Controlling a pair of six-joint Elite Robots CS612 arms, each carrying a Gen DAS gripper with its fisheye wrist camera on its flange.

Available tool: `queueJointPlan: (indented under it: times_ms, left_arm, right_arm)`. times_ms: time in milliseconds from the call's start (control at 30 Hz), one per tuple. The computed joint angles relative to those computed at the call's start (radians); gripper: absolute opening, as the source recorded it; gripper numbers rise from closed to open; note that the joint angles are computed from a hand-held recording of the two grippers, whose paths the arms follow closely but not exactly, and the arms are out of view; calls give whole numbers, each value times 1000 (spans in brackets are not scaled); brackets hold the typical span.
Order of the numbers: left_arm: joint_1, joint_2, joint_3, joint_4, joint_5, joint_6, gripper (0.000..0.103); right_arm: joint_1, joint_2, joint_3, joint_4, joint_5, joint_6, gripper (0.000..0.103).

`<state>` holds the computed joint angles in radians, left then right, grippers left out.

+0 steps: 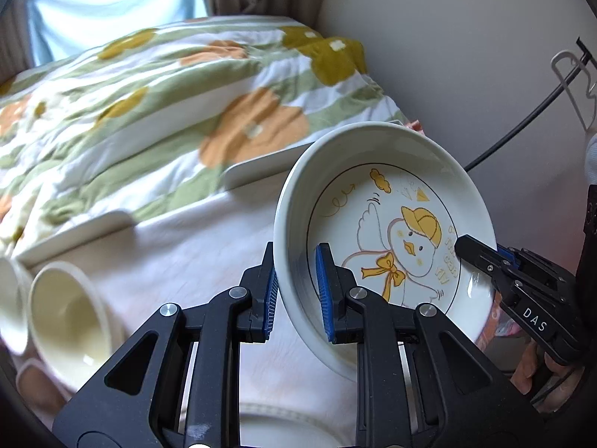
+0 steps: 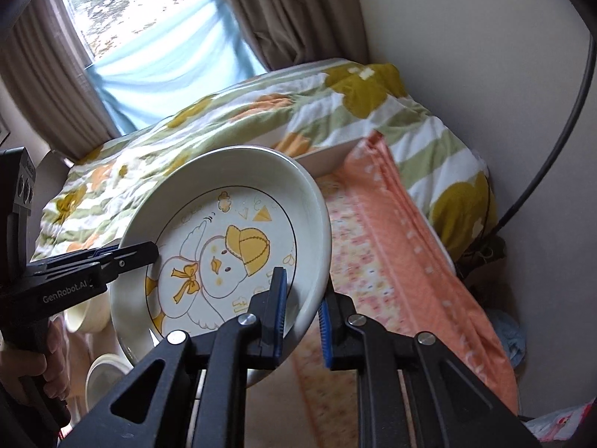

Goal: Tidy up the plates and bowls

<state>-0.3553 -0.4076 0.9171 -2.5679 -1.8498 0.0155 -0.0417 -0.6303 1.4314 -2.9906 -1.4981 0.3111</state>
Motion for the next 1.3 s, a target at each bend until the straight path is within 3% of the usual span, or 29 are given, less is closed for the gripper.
queueJointPlan:
  times_ms: [267,567,767,967,1300]
  left_arm:
    - [40,-164,312,-188,72,-86,17]
    - [77,-263,533,-278,132,-190,17]
    - [83,-280,614,-307,156,-309,17]
    - [78,-260,633,-311,146,-397,17]
    - [62,-222,610,-325,148,-439,17]
  right_arm:
    - [59,-44,68,-51,64,-62,15]
    - [112,-64,110,-22,144,-140,15]
    - [124,-54,105,53,199,-238,15]
    - [123,-35,92,106,210,-326,15]
    - [106,-9,75,127,209,-383,15]
